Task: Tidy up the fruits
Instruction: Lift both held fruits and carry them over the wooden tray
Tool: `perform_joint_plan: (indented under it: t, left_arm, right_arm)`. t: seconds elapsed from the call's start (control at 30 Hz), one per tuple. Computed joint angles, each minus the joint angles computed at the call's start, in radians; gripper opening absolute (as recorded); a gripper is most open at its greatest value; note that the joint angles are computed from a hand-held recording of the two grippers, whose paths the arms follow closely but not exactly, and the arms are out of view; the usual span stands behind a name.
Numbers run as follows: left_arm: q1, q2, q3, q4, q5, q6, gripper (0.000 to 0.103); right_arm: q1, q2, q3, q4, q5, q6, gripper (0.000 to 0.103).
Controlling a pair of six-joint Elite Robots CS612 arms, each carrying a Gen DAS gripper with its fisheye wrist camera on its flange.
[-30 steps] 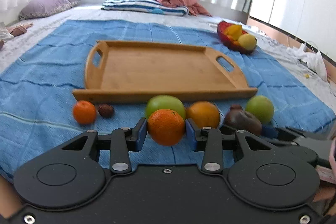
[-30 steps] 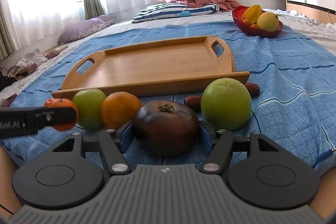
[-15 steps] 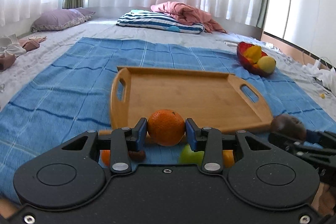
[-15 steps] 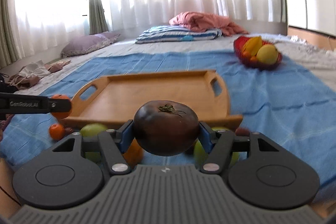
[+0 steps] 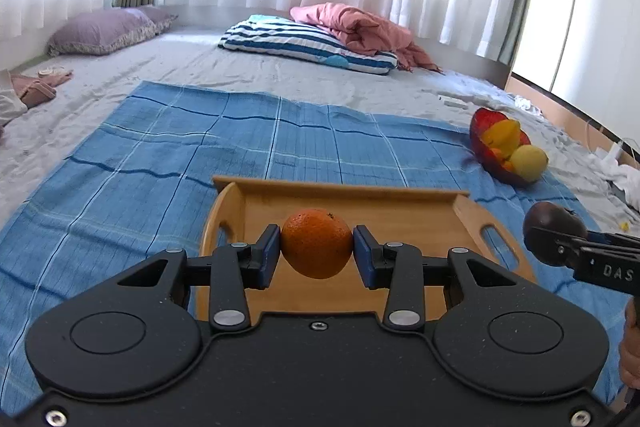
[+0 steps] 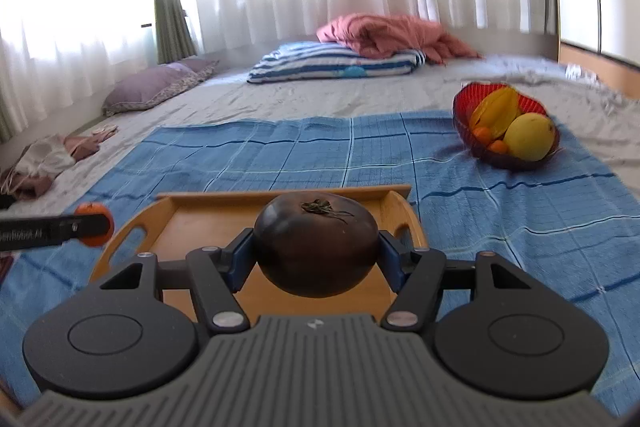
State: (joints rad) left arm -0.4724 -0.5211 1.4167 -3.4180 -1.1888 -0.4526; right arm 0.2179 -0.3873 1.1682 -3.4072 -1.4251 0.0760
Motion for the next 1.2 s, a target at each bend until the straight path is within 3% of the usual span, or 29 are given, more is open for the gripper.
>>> perform_joint_plan:
  t: [0.33,0.5,0.83,1.2]
  left_arm:
    - [0.058,0.096,-0.248,0.285,-0.084,-0.073,0.038]
    - [0.074,0.149,-0.345,0.382,-0.096,-0.095,0.038]
    - [0.084,0.21,-0.441,0.429,-0.094,-0.079,0.038]
    - [0.085,0.232,-0.472,0.451,-0.081,-0.072,0.038]
  right_arm:
    - [0.002,0.117,-0.312,0.33,-0.021,0.013,0.066]
    - [0.011,0.191,-0.463,0.472,-0.08,0.007,0.066]
    - [0.028,0.311,-0.691,0.622,-0.176,-0.024,0.066]
    - [0.032,0.368,-0.789,0.655,-0.193,-0.025,0.066]
